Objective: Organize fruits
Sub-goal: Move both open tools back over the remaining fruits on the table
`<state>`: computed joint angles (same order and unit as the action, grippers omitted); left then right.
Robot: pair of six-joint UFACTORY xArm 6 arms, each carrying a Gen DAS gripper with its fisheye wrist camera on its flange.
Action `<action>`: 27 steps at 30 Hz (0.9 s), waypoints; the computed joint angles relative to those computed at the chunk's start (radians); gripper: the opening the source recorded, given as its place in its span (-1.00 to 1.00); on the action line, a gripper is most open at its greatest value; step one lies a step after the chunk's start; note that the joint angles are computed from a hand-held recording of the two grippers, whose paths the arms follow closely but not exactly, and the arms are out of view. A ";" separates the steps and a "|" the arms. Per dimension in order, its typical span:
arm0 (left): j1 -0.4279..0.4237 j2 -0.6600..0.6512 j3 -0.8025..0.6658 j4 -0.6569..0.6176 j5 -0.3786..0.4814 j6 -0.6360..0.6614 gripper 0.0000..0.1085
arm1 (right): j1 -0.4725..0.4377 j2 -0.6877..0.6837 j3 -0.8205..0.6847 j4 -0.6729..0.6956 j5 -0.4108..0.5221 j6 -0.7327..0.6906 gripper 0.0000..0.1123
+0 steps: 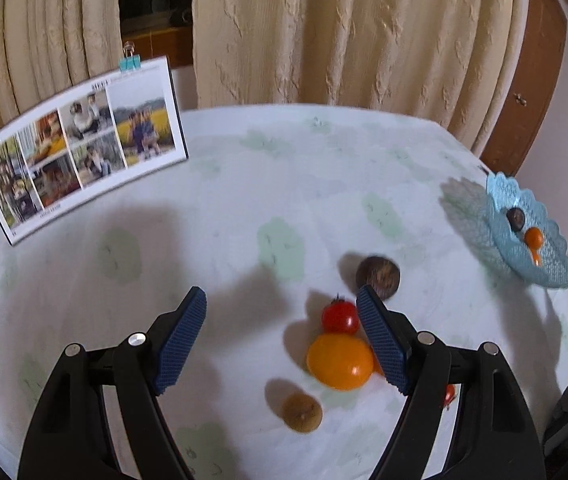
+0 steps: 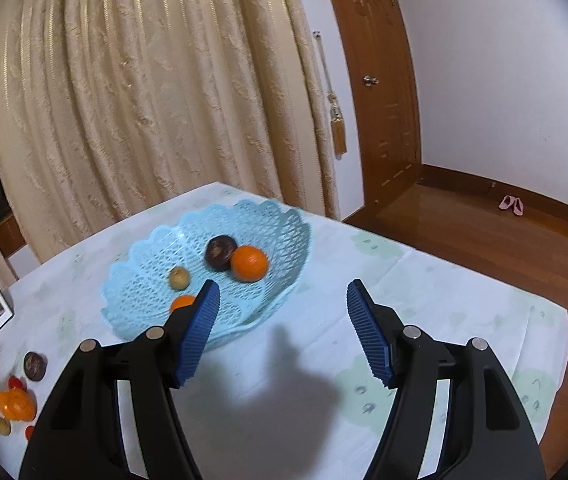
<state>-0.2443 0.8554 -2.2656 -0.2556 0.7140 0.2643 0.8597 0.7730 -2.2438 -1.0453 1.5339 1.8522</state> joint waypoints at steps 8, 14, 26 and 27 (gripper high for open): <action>-0.010 -0.072 0.149 -0.058 -0.026 0.089 0.42 | 0.002 0.106 -0.167 0.013 -0.010 -0.100 0.21; -0.010 -0.062 0.153 -0.053 -0.026 0.096 0.55 | 0.001 0.098 -0.155 0.019 -0.026 -0.098 0.21; 0.030 -0.066 0.152 0.049 -0.068 -0.016 0.55 | 0.006 0.208 -0.345 0.038 -0.081 -0.181 0.21; 0.035 -0.062 0.145 0.053 -0.065 -0.026 0.55 | 0.005 0.241 -0.401 0.046 -0.083 -0.203 0.21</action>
